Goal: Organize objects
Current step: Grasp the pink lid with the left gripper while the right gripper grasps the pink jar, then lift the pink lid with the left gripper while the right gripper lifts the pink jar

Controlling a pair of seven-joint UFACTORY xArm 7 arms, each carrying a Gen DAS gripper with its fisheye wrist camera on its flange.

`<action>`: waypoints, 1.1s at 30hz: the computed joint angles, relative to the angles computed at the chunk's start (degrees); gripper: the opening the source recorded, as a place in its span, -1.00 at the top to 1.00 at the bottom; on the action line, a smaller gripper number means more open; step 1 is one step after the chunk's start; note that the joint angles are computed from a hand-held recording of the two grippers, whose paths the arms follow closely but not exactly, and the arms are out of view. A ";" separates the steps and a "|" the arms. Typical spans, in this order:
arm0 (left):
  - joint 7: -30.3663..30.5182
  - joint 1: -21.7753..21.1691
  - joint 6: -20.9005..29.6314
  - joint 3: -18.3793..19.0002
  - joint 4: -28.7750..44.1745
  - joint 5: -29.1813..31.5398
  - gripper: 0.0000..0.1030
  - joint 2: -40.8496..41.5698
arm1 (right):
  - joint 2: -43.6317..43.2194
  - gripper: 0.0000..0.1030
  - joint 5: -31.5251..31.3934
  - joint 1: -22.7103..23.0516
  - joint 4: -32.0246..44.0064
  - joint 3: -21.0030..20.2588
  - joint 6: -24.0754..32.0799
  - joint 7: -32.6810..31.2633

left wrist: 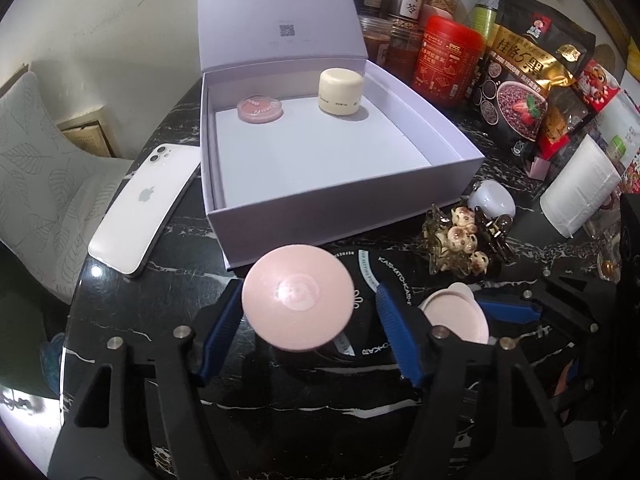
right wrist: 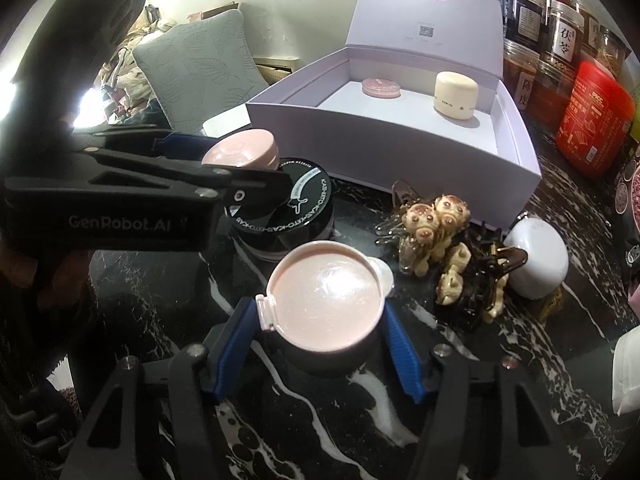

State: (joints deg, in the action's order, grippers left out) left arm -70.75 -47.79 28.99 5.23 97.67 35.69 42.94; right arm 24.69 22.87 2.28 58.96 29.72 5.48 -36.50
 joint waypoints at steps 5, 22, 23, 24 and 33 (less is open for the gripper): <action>0.34 -0.29 1.04 -0.11 0.75 0.08 -0.05 0.16 | -0.60 -0.25 -0.27 0.11 -0.45 -0.48 0.39 -0.08; 0.36 -1.57 2.83 -1.04 0.25 1.53 0.04 -1.45 | -4.46 -0.25 8.38 -8.09 -6.01 6.43 -1.30 -6.98; 0.49 -1.61 3.06 -1.15 0.45 1.57 0.04 -1.44 | -4.75 -0.25 9.03 -8.26 -6.21 6.63 -1.32 -7.66; 0.49 -1.75 3.34 -1.17 0.64 1.67 0.04 -1.46 | -4.90 -0.25 10.08 -8.95 -6.37 7.38 -1.35 -8.79; 0.42 -2.30 4.70 -1.69 1.34 2.16 0.04 -1.90 | -6.52 -0.25 20.21 -10.56 -6.91 8.94 -0.25 -17.66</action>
